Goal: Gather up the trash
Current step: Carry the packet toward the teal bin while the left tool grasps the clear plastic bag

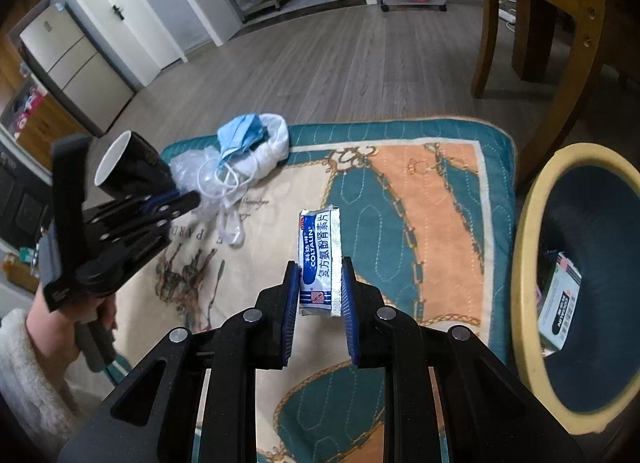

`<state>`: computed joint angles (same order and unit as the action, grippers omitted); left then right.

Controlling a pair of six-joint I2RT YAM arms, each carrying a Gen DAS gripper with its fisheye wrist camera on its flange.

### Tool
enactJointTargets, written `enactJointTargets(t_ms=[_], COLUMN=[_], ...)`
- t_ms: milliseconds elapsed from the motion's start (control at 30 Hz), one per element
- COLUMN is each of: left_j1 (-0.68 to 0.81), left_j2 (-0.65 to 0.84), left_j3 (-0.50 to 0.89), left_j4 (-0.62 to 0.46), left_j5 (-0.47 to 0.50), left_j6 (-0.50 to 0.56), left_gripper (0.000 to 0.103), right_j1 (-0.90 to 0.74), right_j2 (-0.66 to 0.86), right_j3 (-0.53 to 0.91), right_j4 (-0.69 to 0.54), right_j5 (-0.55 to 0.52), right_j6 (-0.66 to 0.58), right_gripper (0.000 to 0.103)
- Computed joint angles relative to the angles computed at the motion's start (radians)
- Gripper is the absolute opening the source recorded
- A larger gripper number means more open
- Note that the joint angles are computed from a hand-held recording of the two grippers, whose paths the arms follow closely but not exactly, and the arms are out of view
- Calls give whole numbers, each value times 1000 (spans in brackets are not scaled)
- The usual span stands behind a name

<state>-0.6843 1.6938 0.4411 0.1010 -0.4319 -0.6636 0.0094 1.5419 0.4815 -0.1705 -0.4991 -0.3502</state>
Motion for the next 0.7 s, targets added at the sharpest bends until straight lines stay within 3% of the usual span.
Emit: enactJointTargets(t_ms=[233, 400, 533, 700], left_j1=[-167, -366, -461, -495], left_j2=[-239, -357, -351, -288], left_j3=[6, 132, 256, 343], left_j4=[-319, -609, -691, -613], left_j5=[-48, -121, -159, -138], left_j6=[-101, -162, -148, -116], left_gripper=[10, 10, 10, 10], right_j1=[-51, -155, -303, -562], right_j2=[-87, -215, -295, -322], right_j3=[18, 47, 112, 243], right_j4=[-87, -232, -390, -613], right_j5=[-50, -101, -166, -206], right_j6=[-16, -77, -165, -339], right_gripper=[22, 22, 22, 22])
